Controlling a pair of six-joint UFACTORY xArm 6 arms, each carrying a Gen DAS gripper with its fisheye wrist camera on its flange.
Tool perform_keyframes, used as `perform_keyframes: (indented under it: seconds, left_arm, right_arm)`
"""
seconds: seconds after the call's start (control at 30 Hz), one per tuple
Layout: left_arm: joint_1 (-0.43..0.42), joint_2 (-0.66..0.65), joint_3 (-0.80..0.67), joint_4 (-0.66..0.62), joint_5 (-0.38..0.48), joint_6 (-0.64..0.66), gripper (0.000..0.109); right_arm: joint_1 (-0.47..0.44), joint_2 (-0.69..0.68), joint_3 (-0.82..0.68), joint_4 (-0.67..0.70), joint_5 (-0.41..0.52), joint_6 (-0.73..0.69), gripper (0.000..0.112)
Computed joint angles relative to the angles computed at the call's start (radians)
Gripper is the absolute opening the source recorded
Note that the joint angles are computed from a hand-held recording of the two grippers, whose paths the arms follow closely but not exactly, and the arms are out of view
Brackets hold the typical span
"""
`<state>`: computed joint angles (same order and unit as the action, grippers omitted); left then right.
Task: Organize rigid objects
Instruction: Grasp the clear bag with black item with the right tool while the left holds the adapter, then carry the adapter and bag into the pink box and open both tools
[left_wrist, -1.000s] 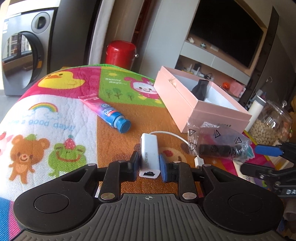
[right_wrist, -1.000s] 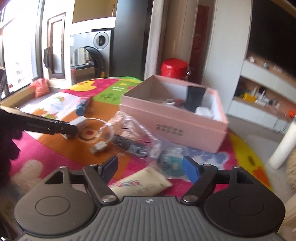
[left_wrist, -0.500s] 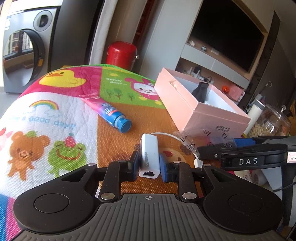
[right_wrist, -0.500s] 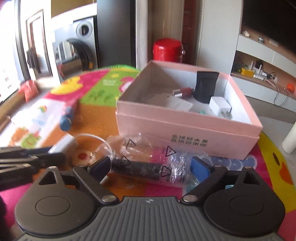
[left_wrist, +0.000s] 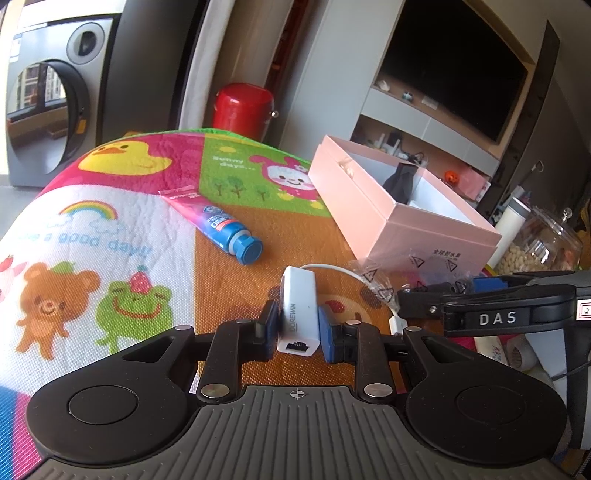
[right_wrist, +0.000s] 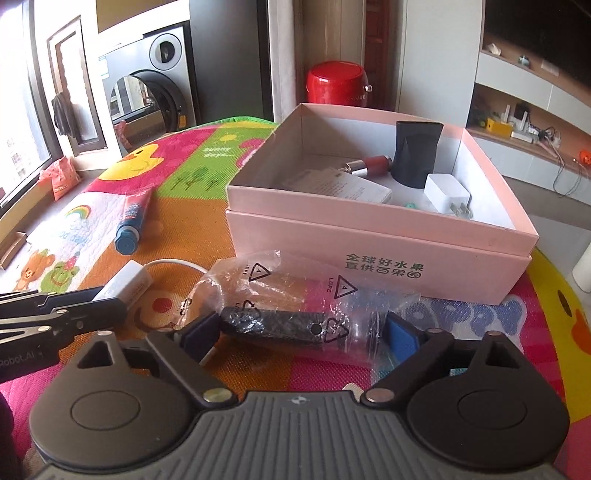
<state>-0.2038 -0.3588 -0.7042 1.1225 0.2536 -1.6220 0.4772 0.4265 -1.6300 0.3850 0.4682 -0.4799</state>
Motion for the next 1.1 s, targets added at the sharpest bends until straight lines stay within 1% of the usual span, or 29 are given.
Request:
perform_keyframes:
  seconds: [0.07, 0.17, 0.3, 0.4, 0.47, 0.57, 0.67, 0.8, 0.93, 1.0, 1.1]
  left_arm:
    - [0.0, -0.001, 0.0, -0.001, 0.0, -0.003, 0.027]
    - [-0.001, 0.0, -0.002, -0.006, 0.003, 0.001, 0.027]
    - [-0.031, 0.007, -0.02, -0.061, 0.052, 0.103, 0.027]
    - [-0.042, -0.001, -0.019, -0.12, 0.04, 0.189, 0.026]
    - [-0.054, -0.016, -0.019, -0.126, 0.036, 0.221, 0.025]
    - [-0.09, -0.04, -0.042, -0.098, 0.08, 0.254, 0.025]
    - [-0.115, -0.057, -0.07, -0.089, 0.118, 0.277, 0.024]
    - [-0.132, -0.078, -0.097, -0.062, 0.136, 0.277, 0.024]
    - [-0.15, -0.08, -0.119, -0.054, 0.148, 0.301, 0.024]
    - [-0.151, -0.077, -0.124, -0.068, 0.14, 0.32, 0.024]
    - [-0.129, -0.068, -0.124, -0.13, 0.083, 0.372, 0.024]
  right_arm:
    - [-0.004, -0.02, 0.021, 0.025, -0.016, -0.022, 0.091]
    - [-0.021, -0.073, 0.077, 0.111, -0.038, -0.097, 0.091]
    - [-0.048, -0.166, 0.186, 0.182, -0.093, -0.197, 0.091]
    - [-0.068, -0.234, 0.274, 0.236, -0.148, -0.284, 0.091]
    - [-0.081, -0.269, 0.32, 0.268, -0.185, -0.328, 0.091]
    - [-0.099, -0.296, 0.354, 0.324, -0.231, -0.371, 0.092]
    - [-0.116, -0.306, 0.355, 0.407, -0.239, -0.413, 0.092]
    - [-0.122, -0.32, 0.359, 0.533, -0.244, -0.517, 0.092]
    - [-0.114, -0.337, 0.373, 0.615, -0.262, -0.612, 0.091]
    - [-0.112, -0.344, 0.378, 0.639, -0.262, -0.642, 0.092]
    - [-0.114, -0.357, 0.385, 0.667, -0.247, -0.69, 0.092]
